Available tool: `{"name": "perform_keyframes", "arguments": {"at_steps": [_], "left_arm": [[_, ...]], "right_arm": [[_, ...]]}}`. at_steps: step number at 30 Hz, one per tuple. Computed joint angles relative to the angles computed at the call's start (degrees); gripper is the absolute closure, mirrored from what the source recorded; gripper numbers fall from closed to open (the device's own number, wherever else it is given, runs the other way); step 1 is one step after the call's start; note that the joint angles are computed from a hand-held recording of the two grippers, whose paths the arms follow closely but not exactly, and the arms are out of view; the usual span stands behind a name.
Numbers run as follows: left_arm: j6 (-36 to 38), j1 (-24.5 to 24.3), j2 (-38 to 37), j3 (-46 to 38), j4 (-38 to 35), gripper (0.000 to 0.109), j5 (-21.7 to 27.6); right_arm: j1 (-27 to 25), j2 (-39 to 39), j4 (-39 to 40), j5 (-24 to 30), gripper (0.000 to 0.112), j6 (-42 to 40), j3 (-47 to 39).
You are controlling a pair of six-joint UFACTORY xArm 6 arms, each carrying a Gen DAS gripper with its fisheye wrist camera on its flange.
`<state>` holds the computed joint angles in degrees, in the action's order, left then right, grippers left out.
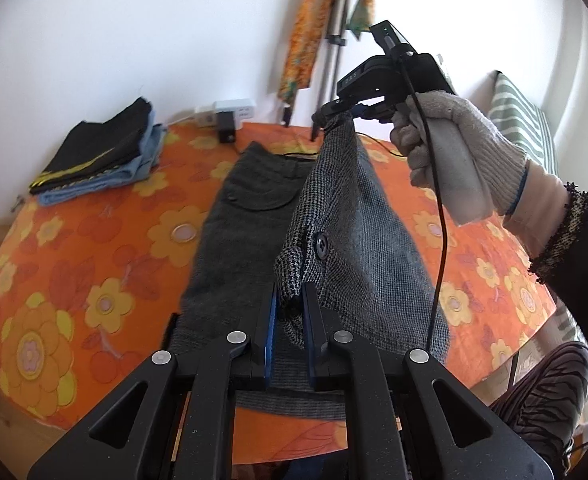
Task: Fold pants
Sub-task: 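Lift the gripped leg and fold it over the other leg with both tools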
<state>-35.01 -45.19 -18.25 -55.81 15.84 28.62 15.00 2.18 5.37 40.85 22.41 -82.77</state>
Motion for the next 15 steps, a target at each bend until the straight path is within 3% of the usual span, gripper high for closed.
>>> {"name": "perform_keyframes", "arguments": {"at_steps": [9, 15], "left_arm": [[2.91, 5.44, -2.05, 4.28, -7.5, 0.1, 0.69], [1.0, 7.28, -3.65, 6.43, -5.78, 0.105, 1.74]], "right_arm": [[5.17, 11.27, -7.37, 5.61, 0.098, 5.57, -12.53], [6.89, 16.31, -10.29, 8.32, 0.098, 8.14, -17.7]]}}
